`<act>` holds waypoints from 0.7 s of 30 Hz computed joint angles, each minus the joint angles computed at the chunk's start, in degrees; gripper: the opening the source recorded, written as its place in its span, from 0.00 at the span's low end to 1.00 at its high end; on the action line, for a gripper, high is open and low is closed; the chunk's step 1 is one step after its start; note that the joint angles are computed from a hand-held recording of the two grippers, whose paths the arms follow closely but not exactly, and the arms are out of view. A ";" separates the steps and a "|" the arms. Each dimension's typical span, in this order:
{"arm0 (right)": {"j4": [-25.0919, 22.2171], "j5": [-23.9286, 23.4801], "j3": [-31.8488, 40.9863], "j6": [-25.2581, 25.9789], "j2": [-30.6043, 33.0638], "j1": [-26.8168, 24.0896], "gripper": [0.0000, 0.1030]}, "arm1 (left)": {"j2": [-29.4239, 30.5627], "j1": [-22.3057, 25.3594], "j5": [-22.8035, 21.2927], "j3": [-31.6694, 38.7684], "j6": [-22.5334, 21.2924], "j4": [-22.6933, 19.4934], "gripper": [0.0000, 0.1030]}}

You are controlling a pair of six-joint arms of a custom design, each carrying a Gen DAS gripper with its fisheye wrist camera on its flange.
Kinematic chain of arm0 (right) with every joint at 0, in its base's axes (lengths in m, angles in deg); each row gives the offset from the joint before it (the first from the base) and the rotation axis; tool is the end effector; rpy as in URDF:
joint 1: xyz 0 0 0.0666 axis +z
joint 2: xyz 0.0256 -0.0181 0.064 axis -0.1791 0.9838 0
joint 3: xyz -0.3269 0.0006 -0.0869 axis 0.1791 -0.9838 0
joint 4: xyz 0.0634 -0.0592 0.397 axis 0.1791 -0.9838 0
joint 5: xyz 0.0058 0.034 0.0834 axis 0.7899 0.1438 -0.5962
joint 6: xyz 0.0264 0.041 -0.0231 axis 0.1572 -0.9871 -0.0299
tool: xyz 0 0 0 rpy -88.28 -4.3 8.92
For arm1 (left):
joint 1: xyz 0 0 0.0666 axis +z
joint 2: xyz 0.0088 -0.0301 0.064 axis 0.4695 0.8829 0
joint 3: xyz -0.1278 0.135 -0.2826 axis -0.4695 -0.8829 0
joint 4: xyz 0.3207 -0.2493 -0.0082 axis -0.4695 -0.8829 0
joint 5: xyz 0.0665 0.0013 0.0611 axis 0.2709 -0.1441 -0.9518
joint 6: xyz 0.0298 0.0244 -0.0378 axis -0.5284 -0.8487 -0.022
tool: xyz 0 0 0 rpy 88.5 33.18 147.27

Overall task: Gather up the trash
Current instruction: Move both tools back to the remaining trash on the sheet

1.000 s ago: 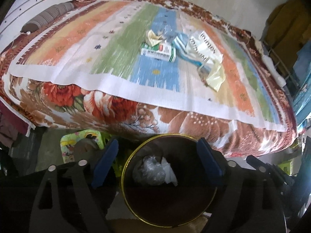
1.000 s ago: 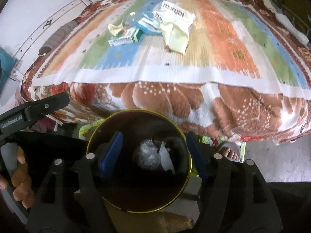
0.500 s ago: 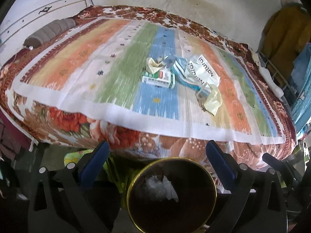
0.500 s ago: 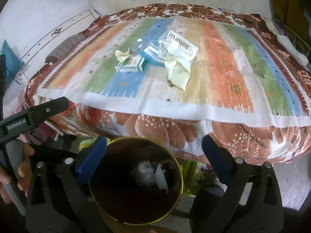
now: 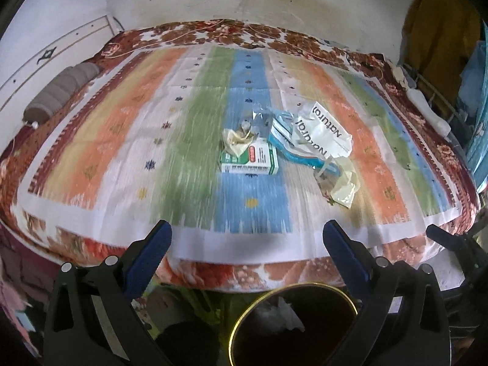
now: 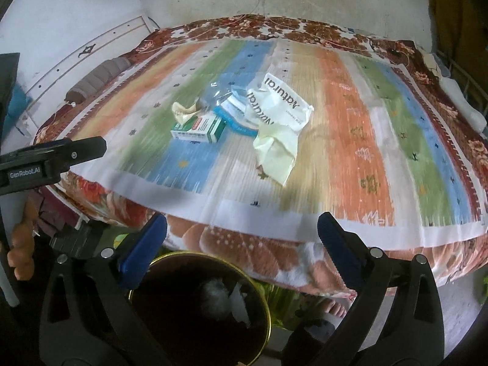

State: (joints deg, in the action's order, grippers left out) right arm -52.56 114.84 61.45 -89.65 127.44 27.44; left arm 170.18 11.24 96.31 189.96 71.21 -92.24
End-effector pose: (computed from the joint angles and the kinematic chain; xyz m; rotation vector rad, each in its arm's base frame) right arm 0.4658 0.3398 0.4569 0.3721 2.4860 -0.0595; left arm 0.5627 -0.1767 0.4778 0.5159 2.4778 -0.3229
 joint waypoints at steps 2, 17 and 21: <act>-0.03 -0.47 0.52 0.65 0.43 -0.54 0.91 | 1.56 0.11 0.50 2.27 -0.07 -1.10 0.94; -1.29 -3.68 8.26 4.81 6.45 -5.50 0.91 | 21.88 1.40 6.57 30.73 0.04 -11.17 0.93; -1.27 -5.21 9.21 5.07 7.78 -7.50 0.91 | 30.82 1.39 7.04 44.79 0.02 -16.26 0.92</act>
